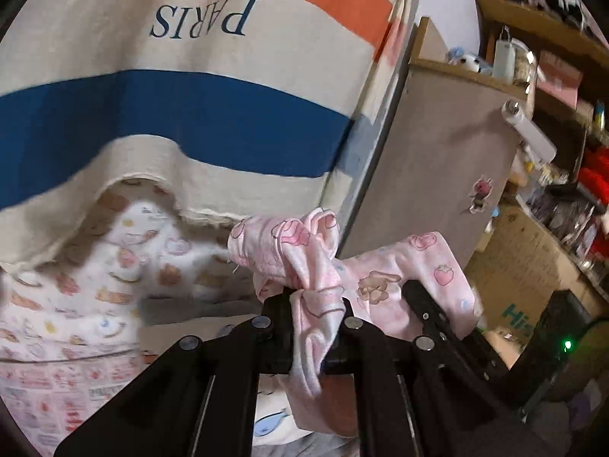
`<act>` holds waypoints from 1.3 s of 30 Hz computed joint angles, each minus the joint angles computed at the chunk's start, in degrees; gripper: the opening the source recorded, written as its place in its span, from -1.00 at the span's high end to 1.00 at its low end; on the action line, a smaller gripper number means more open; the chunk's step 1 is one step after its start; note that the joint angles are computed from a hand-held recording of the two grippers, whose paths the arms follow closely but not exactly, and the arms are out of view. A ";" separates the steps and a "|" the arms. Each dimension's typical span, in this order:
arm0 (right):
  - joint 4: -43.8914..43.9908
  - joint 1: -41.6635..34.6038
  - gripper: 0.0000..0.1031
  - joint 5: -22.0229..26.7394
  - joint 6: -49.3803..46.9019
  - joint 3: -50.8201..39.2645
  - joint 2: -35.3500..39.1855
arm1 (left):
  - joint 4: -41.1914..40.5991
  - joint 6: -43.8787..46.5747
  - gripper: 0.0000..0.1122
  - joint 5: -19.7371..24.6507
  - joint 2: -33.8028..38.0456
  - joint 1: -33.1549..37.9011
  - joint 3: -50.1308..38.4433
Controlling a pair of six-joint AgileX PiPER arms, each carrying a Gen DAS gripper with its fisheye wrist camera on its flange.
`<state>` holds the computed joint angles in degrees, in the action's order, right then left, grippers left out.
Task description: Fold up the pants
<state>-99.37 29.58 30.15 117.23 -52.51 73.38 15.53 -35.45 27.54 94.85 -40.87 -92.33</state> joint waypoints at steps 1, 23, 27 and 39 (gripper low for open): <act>2.53 -0.16 0.66 -0.24 -2.98 -0.82 0.97 | 0.30 0.09 0.87 1.33 0.53 0.08 -0.60; 22.57 -4.03 -0.37 3.93 -22.55 -8.89 14.03 | 23.68 -19.32 0.05 -1.40 -3.52 3.93 16.58; 20.47 -3.69 -0.39 6.54 -20.02 -8.03 12.69 | 32.69 -25.46 -0.09 1.81 -6.31 3.35 18.57; 8.39 8.49 -0.74 14.27 -9.88 -3.86 3.53 | 50.95 -38.16 -0.16 -0.06 -22.33 4.78 33.83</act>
